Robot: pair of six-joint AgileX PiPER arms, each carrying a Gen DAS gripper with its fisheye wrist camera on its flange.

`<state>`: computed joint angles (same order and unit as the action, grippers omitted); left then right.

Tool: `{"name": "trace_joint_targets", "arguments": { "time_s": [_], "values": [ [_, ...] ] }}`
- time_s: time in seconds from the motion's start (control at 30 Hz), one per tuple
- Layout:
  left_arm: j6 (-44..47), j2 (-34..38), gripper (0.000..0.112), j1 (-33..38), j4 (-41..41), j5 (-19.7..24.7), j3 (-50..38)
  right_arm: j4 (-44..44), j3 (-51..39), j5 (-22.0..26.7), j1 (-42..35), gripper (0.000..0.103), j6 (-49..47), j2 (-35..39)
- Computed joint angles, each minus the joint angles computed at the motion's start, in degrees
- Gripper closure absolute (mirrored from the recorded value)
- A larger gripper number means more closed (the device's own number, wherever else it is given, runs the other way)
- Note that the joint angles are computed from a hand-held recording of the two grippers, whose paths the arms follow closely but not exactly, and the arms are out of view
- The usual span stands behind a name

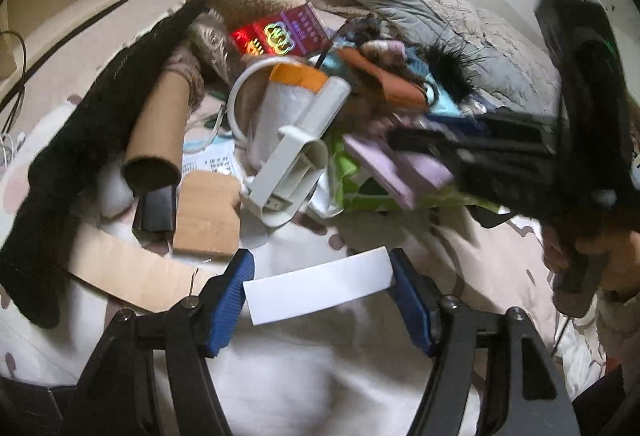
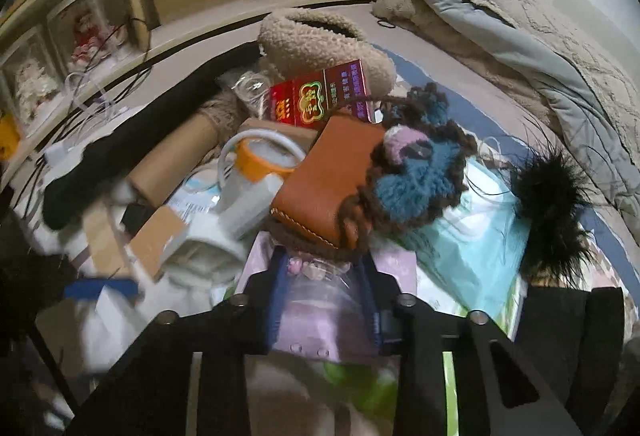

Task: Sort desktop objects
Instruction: 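Close the left tool on the white strip while the right tool grasps the pink candy packet, then lift the white strip and pink packet and carry them over the clear bin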

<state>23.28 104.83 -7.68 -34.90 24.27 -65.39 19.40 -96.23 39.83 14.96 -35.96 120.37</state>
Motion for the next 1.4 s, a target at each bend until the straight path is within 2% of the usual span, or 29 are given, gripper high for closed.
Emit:
{"name": "trace_joint_targets", "arguments": {
  "time_s": [0.3,0.6,1.0,1.4],
  "values": [
    [-3.92,-3.71,0.044,-3.79,4.59,0.50,-0.75,3.27,13.75,2.29,-5.41,0.077,-7.13,-12.42],
    [-13.18,-8.04,0.044,-8.35,12.55,4.68,-3.86,6.94,21.05,5.39,-11.03,0.078,-9.25,-23.19],
    [-26.60,-15.48,0.044,-16.21,24.91,6.78,-4.93,17.16,26.00,13.45,-21.03,0.078,-15.36,-35.30],
    [-38.23,-17.25,0.044,-22.69,35.98,10.26,-9.18,23.62,27.63,19.71,-31.21,0.078,-22.12,-41.53]
  ]
}}
